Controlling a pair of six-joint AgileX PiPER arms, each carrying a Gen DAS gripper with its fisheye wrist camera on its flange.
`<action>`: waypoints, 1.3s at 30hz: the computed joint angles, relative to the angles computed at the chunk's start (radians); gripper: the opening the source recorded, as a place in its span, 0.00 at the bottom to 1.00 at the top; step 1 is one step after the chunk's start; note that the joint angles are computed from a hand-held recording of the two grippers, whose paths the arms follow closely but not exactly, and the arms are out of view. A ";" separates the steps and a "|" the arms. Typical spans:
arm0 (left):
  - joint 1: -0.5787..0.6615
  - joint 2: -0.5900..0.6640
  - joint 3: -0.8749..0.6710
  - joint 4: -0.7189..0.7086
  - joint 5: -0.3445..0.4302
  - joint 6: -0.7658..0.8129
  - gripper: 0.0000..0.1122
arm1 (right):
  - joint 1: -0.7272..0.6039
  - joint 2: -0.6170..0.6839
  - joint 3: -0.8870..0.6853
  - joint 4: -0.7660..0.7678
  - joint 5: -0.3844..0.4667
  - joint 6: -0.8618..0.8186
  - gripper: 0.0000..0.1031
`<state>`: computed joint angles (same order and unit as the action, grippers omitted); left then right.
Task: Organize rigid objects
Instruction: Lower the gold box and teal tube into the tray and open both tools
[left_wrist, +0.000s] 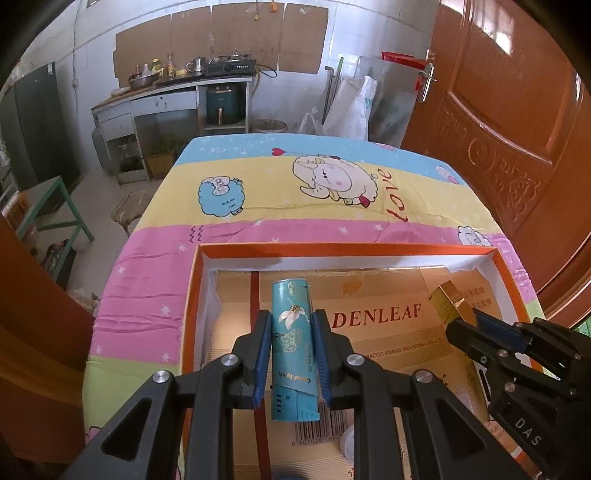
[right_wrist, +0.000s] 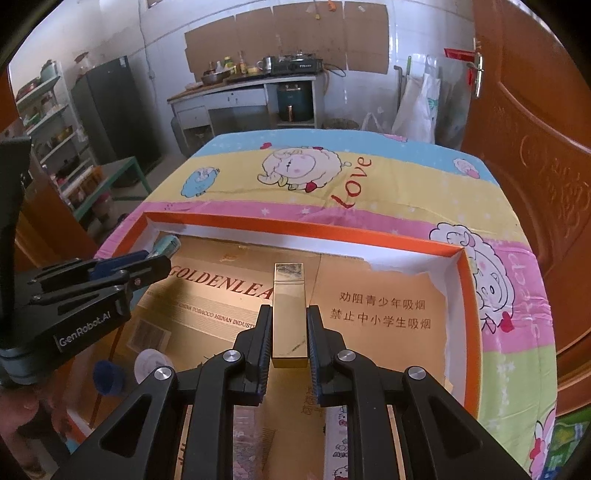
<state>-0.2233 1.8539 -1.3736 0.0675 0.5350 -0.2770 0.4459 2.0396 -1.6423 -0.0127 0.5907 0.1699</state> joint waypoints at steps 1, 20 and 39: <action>-0.001 0.002 -0.001 0.002 0.002 -0.002 0.20 | 0.001 0.001 0.002 -0.003 0.000 0.002 0.18; -0.011 0.050 -0.045 0.023 0.056 -0.001 0.20 | 0.020 0.051 -0.064 -0.048 0.076 0.035 0.18; 0.000 0.053 -0.047 -0.015 0.055 0.033 0.20 | 0.009 0.065 -0.073 -0.015 0.077 0.010 0.19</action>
<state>-0.2229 1.9071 -1.4201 0.0522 0.5898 -0.2440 0.4554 2.1047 -1.7153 -0.0275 0.6681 0.1796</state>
